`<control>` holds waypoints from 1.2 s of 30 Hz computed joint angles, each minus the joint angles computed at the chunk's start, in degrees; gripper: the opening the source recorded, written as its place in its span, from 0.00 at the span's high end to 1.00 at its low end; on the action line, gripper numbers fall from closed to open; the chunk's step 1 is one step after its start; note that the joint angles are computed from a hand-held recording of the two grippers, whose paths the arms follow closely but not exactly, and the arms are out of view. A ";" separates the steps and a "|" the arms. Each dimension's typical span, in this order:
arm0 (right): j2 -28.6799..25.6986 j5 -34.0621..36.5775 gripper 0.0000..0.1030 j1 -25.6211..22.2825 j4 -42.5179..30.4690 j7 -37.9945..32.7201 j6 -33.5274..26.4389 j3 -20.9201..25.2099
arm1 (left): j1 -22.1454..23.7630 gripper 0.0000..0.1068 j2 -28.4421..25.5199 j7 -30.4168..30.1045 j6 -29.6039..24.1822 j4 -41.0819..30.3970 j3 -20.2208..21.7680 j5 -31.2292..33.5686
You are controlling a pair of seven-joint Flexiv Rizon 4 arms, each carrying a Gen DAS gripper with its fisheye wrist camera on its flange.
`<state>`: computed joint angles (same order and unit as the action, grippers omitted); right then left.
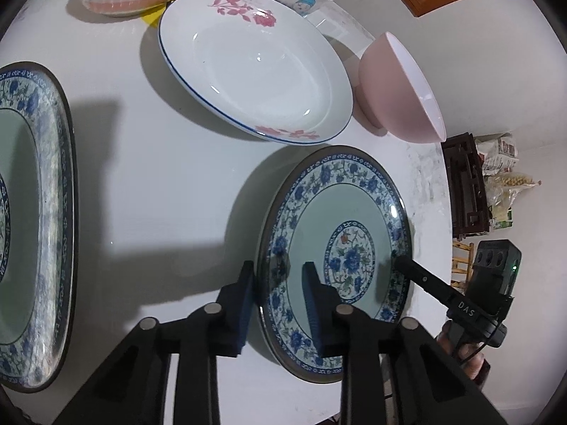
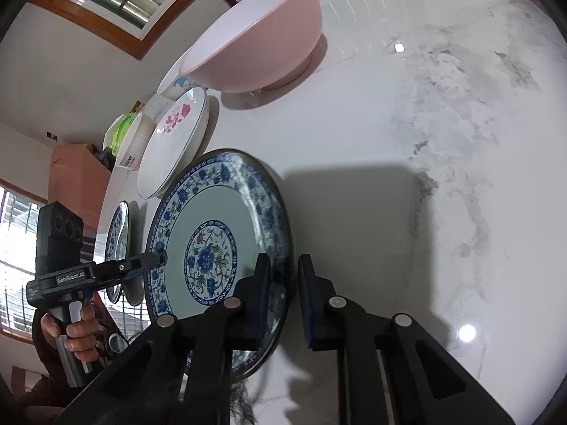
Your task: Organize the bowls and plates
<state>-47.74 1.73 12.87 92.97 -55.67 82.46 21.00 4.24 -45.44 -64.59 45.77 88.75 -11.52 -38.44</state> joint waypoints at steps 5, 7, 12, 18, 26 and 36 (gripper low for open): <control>0.71 -0.38 0.86 1.71 0.96 1.78 0.94 -2.27 | -0.12 0.83 0.10 0.07 0.32 0.21 0.22 0.64; 1.32 -0.80 0.86 2.63 1.79 2.69 1.64 -3.42 | 0.08 0.83 0.29 0.39 0.38 0.55 0.04 0.45; 3.12 -2.33 0.86 4.39 3.50 5.07 2.47 -5.54 | 0.65 0.83 1.60 2.41 1.59 2.43 -0.69 -0.96; 4.28 -4.36 0.86 5.90 3.74 7.17 2.27 -6.81 | 1.41 0.83 4.10 5.19 3.05 5.34 -0.86 -3.11; 3.54 -6.97 0.86 6.86 0.03 6.43 0.95 -6.02 | 3.12 0.83 7.41 9.29 5.11 8.49 -0.31 -6.84; -3.64 -7.66 0.86 8.80 -14.89 0.71 -5.43 -2.12 | 5.86 0.83 10.30 9.82 8.09 11.05 2.69 -9.13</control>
